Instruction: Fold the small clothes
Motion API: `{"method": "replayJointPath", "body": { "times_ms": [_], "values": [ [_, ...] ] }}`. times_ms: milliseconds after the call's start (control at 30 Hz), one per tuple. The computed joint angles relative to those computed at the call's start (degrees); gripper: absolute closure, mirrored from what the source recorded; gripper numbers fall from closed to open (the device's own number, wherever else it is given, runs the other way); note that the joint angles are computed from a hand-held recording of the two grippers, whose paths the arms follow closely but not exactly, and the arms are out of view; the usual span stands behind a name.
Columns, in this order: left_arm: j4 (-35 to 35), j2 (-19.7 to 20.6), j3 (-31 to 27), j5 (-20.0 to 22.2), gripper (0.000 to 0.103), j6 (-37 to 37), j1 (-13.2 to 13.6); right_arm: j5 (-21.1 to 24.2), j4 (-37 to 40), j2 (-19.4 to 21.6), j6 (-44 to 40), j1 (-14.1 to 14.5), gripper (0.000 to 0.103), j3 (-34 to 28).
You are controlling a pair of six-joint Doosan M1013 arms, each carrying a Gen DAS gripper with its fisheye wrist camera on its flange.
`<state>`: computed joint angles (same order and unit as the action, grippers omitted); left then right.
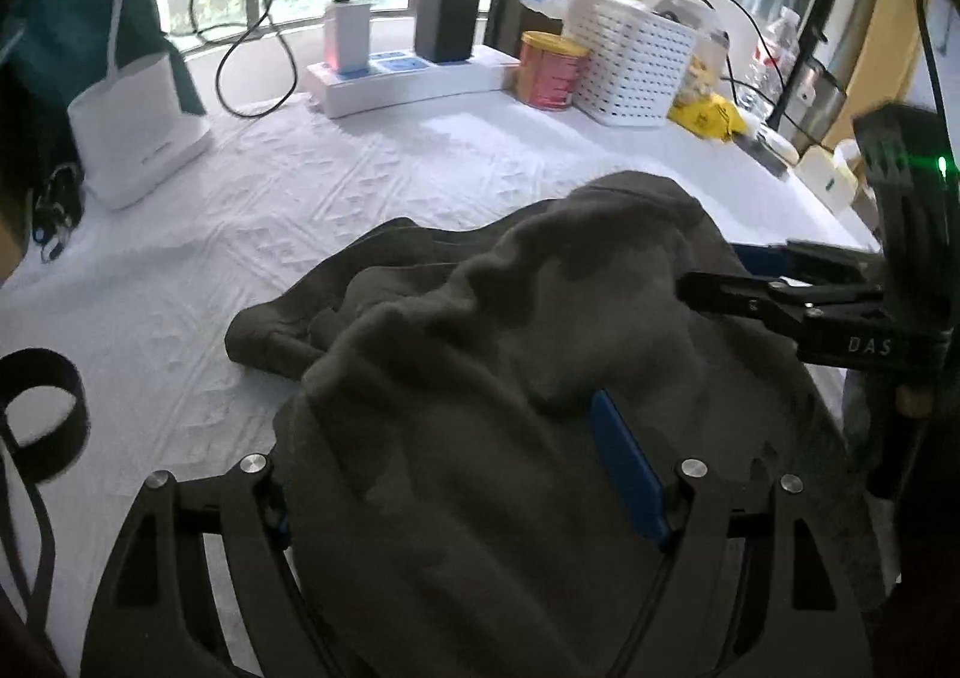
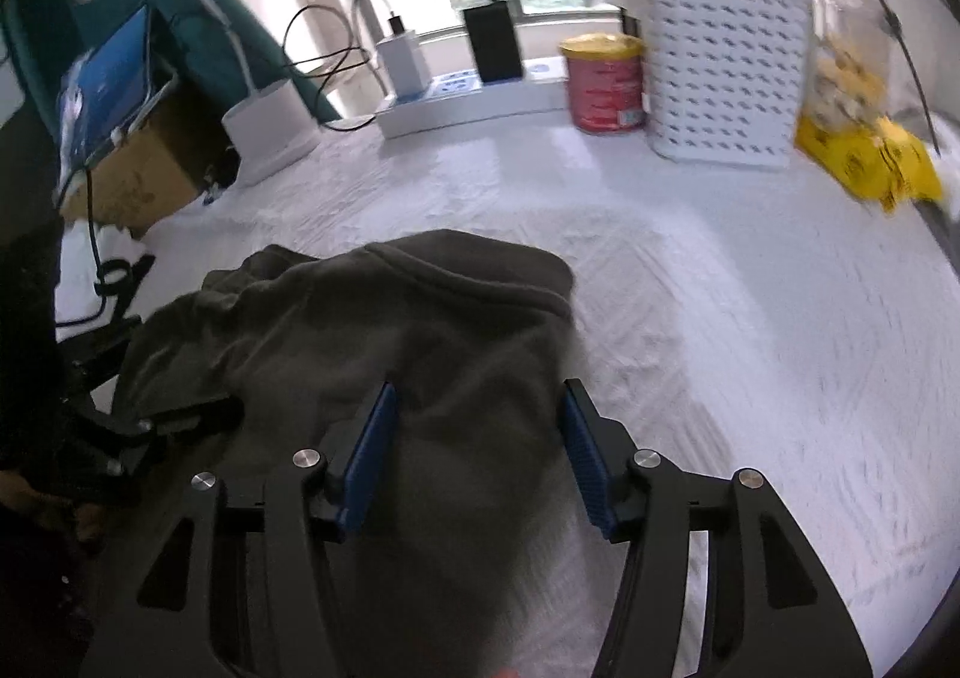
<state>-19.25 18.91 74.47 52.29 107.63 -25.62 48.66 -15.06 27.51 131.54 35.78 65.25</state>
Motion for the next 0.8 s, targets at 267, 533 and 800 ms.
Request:
{"method": "replayJointPath", "body": {
  "times_ms": [267, 533, 800],
  "values": [
    [-2.59, 0.18, 0.25, -1.03, 0.036, 3.54, -0.20, 0.43, 0.46, 0.94, -1.88, 0.13, 0.044, -1.38],
    [-3.37, 0.19, 0.33, -1.27, 0.058, 4.77, -0.35, 2.48, -2.77, 2.13, -2.74, 0.94, 0.044, -3.00],
    [-3.07, 0.18, 0.15, -1.42, 0.071, 4.43, -0.50, 2.61, -3.11, 2.46, -3.82, 1.20, 0.044, -3.39]
  ]
}}
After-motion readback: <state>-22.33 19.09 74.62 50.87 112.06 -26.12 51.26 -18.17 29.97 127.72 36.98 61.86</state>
